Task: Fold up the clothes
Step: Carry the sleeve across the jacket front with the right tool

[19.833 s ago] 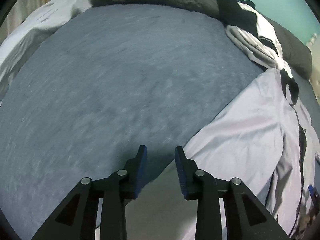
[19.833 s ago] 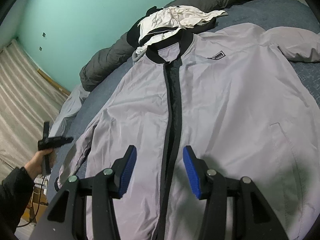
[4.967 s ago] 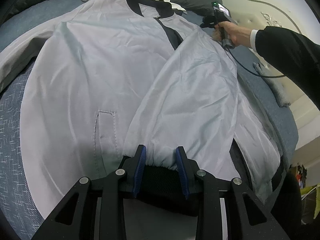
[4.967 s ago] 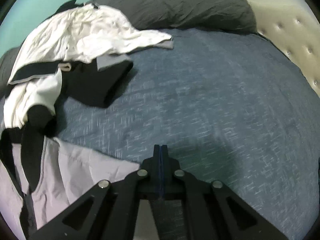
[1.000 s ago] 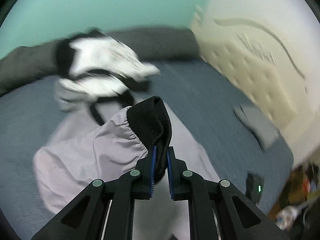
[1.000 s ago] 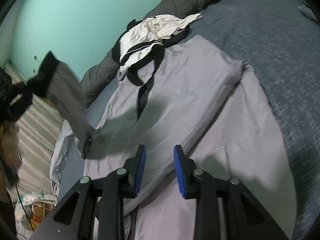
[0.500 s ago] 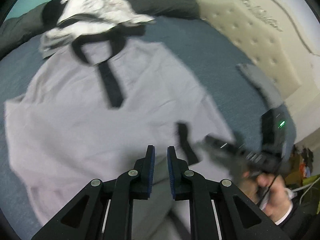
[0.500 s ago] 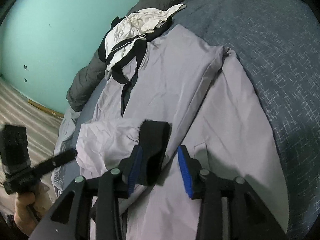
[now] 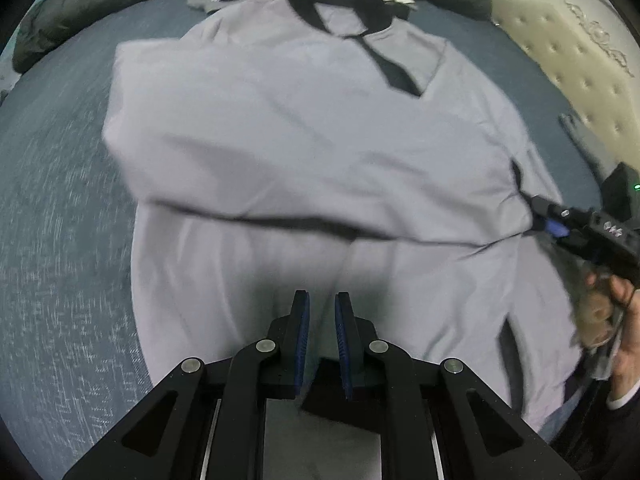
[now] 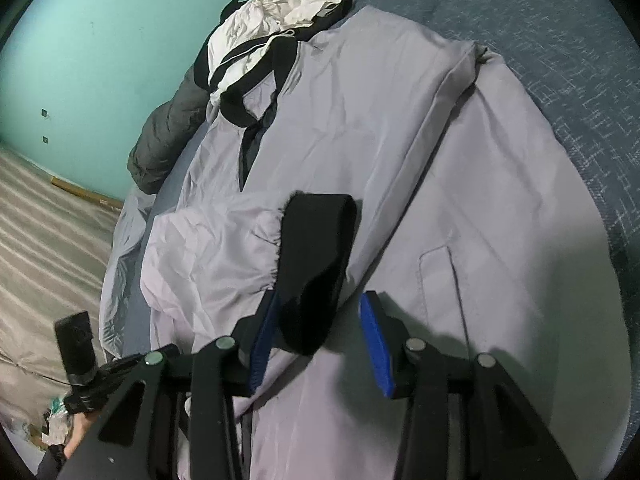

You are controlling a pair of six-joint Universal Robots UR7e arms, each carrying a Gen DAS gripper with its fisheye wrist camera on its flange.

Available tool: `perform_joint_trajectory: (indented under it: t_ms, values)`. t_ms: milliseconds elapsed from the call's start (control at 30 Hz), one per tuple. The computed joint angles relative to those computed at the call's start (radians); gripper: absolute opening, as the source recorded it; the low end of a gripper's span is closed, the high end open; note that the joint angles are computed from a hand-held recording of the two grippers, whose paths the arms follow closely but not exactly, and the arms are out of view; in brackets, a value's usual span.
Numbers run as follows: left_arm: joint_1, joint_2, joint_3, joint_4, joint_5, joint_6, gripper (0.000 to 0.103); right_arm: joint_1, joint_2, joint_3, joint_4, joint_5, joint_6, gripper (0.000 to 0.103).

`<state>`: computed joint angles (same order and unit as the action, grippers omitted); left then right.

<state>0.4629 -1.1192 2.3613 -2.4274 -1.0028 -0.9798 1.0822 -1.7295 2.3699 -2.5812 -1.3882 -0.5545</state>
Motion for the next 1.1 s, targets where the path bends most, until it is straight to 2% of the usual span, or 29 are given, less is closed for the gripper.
perform_joint_trajectory:
  t_ms: [33, 100, 167, 300, 500, 633, 733, 900, 1100]
  values:
    - [0.001, -0.004, 0.008, 0.000, 0.007, -0.016, 0.014, 0.002, 0.001, -0.001, 0.002, 0.001, -0.011, 0.024]
    - [0.003, -0.014, 0.025, 0.001, 0.022, -0.049, 0.014, 0.009, 0.000, 0.003, -0.011, -0.011, -0.018, 0.011]
    - [0.009, -0.021, 0.034, -0.002, 0.021, -0.060, 0.014, 0.009, -0.007, 0.007, -0.015, -0.001, -0.019, 0.008]
    - [0.017, -0.033, 0.043, -0.007, 0.019, -0.070, 0.014, -0.006, -0.042, 0.011, 0.015, 0.056, -0.022, 0.006]
    - [0.021, -0.055, 0.047, 0.002, 0.029, -0.110, 0.014, -0.029, -0.137, 0.036, 0.001, 0.136, -0.040, 0.005]
    - [0.013, -0.079, 0.054, 0.011, 0.068, -0.154, 0.014, -0.080, -0.238, 0.059, -0.013, 0.204, -0.094, 0.005]
    - [0.012, -0.097, 0.058, 0.013, 0.092, -0.174, 0.014, -0.146, -0.306, 0.059, 0.006, 0.255, -0.126, 0.002]
    - [0.015, -0.141, 0.056, 0.056, 0.129, -0.185, 0.014, -0.226, -0.333, 0.044, 0.044, 0.280, -0.134, 0.002]
    - [0.020, -0.122, 0.017, 0.102, 0.157, -0.151, 0.014, -0.252, -0.335, 0.033, 0.060, 0.275, -0.146, 0.002]
